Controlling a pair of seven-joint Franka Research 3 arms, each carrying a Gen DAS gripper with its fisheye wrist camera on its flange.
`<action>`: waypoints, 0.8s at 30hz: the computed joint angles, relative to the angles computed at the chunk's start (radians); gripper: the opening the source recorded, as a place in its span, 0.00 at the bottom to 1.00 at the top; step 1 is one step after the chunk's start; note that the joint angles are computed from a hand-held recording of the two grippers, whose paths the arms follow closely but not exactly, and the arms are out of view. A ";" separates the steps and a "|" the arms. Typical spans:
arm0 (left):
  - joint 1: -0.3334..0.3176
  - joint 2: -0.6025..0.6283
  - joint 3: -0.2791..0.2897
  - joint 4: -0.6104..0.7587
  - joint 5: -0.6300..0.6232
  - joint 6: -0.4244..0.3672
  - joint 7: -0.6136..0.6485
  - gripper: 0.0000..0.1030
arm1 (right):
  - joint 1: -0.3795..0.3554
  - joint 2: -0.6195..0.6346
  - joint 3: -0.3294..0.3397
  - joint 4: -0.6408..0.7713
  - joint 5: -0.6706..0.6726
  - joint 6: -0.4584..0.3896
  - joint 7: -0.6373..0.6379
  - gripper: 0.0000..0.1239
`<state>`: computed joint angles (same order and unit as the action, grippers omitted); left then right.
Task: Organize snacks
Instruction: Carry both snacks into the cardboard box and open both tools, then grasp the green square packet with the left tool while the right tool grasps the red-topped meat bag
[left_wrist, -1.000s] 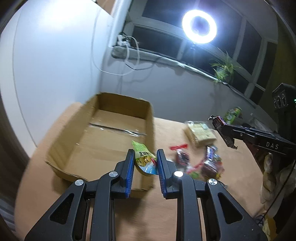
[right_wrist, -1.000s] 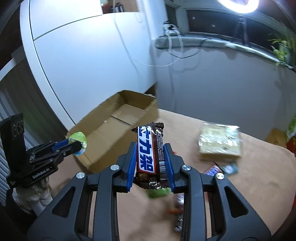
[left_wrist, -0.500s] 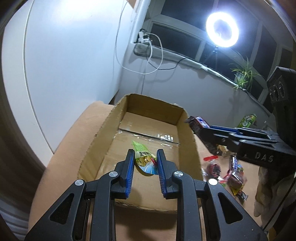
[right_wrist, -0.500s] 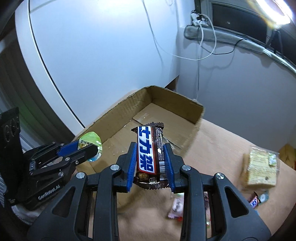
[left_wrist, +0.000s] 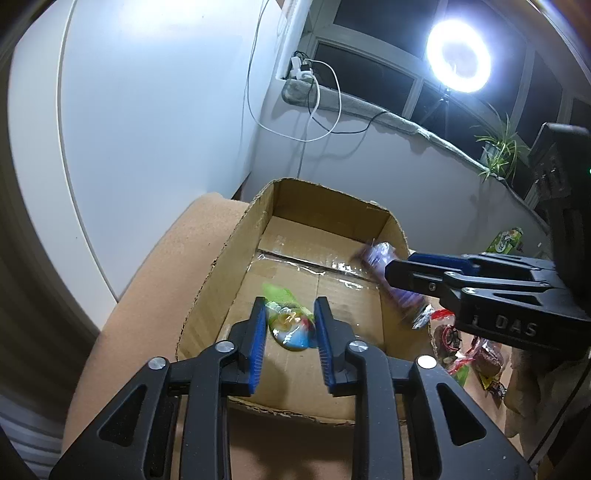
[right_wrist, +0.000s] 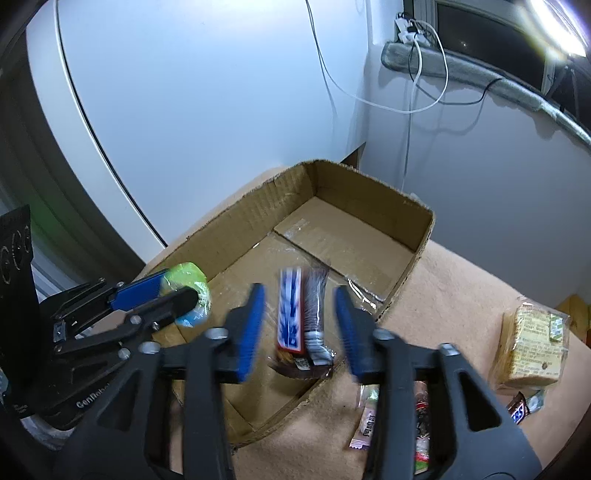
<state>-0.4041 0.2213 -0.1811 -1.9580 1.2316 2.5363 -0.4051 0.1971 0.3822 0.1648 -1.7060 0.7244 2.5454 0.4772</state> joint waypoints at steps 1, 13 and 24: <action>-0.003 -0.001 -0.001 0.000 -0.003 -0.011 -0.002 0.43 | -0.003 -0.007 0.004 -0.007 0.011 0.008 -0.011 0.50; -0.030 -0.027 -0.027 0.011 0.056 -0.077 -0.044 0.55 | -0.062 -0.112 -0.024 -0.088 0.153 -0.033 -0.137 0.50; -0.086 0.039 -0.038 0.110 0.093 -0.052 0.010 0.55 | -0.134 -0.176 -0.112 -0.157 0.215 -0.061 -0.224 0.50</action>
<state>-0.4898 0.2606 -0.2189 -1.8479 1.3242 2.4840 -0.3946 0.0634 0.2058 0.0527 -1.8627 0.9393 2.4848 0.2528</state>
